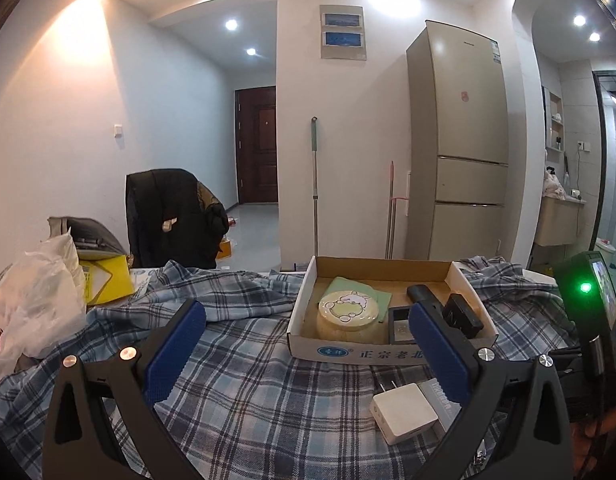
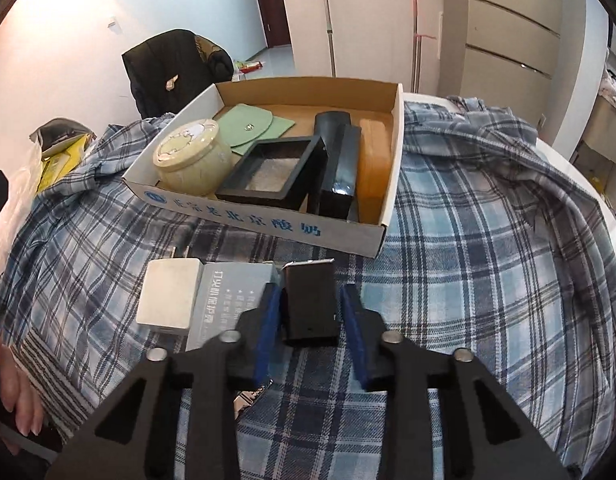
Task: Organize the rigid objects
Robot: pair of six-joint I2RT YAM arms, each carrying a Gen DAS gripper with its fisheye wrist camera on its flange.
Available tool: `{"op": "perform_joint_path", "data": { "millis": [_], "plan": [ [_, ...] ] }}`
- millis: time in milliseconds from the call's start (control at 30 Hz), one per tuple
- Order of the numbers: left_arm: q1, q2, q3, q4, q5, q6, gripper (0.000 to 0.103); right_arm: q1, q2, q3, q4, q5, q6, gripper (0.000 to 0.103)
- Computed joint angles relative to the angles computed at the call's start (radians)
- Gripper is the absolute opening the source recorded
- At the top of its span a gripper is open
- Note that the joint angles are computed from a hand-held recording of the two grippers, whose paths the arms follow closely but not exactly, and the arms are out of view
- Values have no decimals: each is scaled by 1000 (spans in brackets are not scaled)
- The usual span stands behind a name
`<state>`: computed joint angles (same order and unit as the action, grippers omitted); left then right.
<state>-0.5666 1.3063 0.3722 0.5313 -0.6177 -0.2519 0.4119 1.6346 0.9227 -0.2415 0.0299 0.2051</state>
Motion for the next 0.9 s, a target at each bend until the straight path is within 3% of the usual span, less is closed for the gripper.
{"op": "perform_joint_path", "data": {
  "millis": [200,367,533,633,800,900],
  "plan": [
    [17,6,5,-14,18,-17,103,14,40,32,-36,37,-29,29],
    [15,12,1,8,12,-8,103,6,34,7,2,54,-10,29],
    [13,13,-2,15,10,-7,103,89,-119,-122,188,229,-78,29],
    [11,6,-4,11,1,-7,103,98,-196,-196,300,230,-104,29],
    [13,-20,-20,19,-16,-12,103,80,-214,-205,325,238,-77,29],
    [39,0,47,-91,36,-28,103,84,-196,-193,314,243,-77,29]
  ]
}}
